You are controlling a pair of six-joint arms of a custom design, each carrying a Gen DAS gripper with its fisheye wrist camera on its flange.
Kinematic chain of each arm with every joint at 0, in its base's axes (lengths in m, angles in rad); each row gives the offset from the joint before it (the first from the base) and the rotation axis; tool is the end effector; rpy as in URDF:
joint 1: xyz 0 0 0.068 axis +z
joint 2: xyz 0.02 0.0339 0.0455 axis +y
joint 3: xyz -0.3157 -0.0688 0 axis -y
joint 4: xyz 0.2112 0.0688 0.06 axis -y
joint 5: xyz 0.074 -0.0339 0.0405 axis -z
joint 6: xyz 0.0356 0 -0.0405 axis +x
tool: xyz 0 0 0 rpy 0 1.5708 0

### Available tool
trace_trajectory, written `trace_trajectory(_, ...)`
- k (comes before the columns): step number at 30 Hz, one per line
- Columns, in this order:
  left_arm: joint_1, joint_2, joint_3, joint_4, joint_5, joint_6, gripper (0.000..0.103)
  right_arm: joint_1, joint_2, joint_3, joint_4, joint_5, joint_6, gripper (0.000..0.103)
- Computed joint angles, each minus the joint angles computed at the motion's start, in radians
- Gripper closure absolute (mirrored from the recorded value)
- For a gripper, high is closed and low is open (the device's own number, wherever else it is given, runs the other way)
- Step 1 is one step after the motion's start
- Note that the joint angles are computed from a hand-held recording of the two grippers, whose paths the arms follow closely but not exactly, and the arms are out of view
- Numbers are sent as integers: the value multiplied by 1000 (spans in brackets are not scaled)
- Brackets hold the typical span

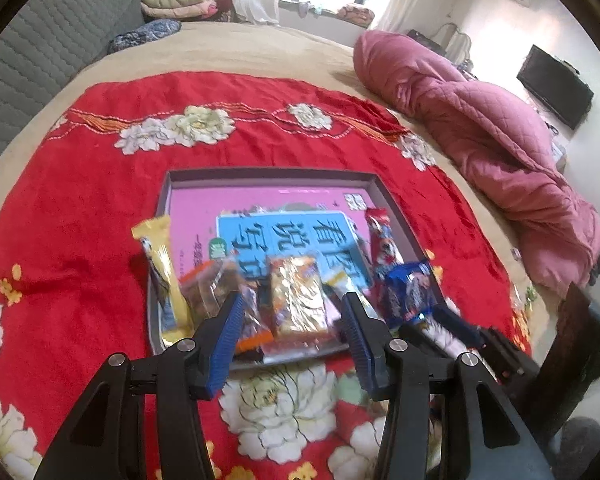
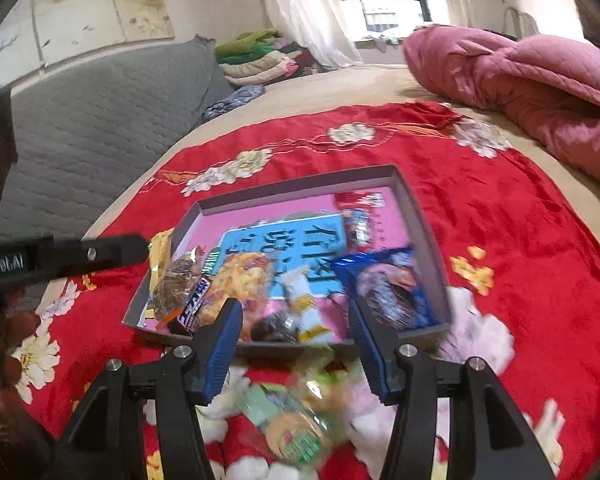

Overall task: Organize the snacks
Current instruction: 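Withdraw both tools from the box toward the green bag and round cracker pack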

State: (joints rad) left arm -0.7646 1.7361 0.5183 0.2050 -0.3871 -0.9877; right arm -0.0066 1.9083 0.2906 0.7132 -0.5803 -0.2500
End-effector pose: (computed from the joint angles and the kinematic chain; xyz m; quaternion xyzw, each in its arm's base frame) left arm 0.1954 -0.1688 0.1567 -0.1577 0.9316 -0.0893 0.3150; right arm 0.2388 0.0179 0.1160 -0.2028 0.8875 0.2281 0.3454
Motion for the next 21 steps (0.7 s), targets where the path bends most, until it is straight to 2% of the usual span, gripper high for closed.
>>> trace_trajectory(4, -50, 20, 0, 14, 19, -13, 51, -99, -61, 43, -195, -30, -67, 45)
trace_trajectory(10, -101, 58, 15, 16, 49, -29, 51, -184, -99, 53, -359, -34, -169, 44)
trace_trajectory(15, -115, 88, 27, 19, 74, -37, 51, -173, -122, 11, -377, -12, -218, 44)
trace_trajectory(21, -107, 121, 47, 32, 98, -8, 51, -74, -93, -49, -289, 62, -183, 44)
